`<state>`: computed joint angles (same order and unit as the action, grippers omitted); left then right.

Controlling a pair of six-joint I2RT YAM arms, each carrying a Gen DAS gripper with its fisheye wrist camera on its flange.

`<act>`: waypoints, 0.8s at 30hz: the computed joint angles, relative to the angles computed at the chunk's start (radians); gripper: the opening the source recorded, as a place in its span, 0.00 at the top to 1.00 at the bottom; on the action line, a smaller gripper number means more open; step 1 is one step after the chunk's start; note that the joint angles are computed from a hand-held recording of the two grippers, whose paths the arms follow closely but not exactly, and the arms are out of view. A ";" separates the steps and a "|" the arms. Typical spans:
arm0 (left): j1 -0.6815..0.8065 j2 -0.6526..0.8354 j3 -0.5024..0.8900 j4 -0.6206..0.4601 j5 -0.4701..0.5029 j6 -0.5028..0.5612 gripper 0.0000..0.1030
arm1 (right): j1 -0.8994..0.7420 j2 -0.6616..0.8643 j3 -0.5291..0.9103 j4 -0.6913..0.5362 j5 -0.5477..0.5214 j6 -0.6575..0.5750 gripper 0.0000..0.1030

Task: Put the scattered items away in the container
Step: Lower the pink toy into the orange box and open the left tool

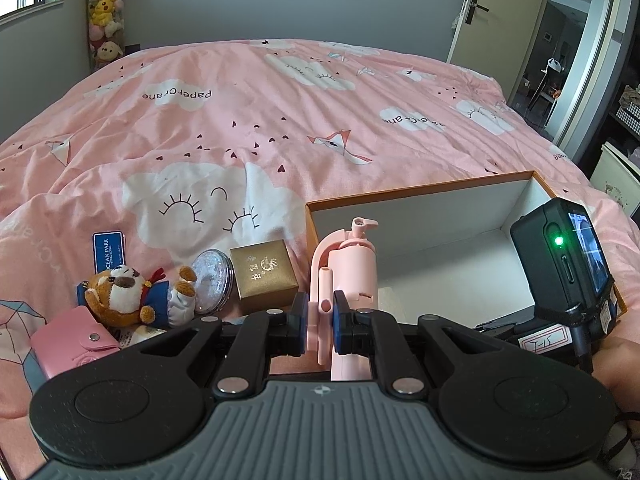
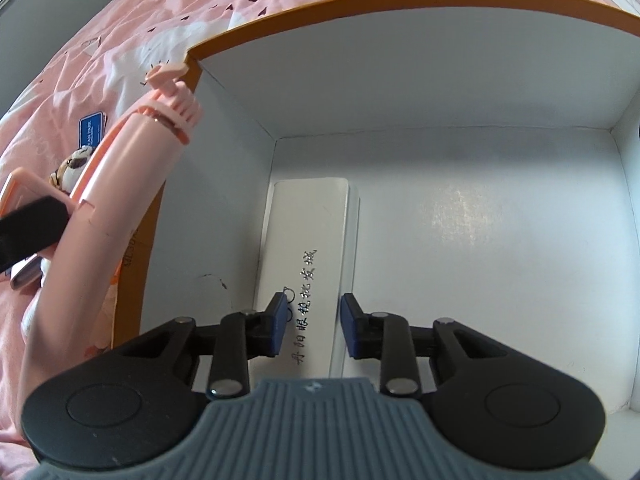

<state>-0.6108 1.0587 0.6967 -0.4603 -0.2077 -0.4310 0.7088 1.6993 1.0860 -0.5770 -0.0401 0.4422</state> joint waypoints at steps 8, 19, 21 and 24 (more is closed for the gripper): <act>0.041 -0.011 -0.001 0.006 0.041 0.013 0.87 | -0.011 0.020 -0.001 0.023 -0.066 -0.003 0.70; 0.032 0.008 0.029 0.038 0.065 -0.015 0.87 | -0.009 -0.114 -0.060 0.021 -0.019 -0.029 0.71; 0.026 0.023 0.038 0.063 0.089 -0.036 0.87 | -0.017 -0.158 -0.073 0.012 0.001 -0.040 0.71; -0.035 0.063 0.060 0.091 0.025 -0.030 0.87 | -0.040 -0.213 -0.095 0.008 0.002 -0.051 0.71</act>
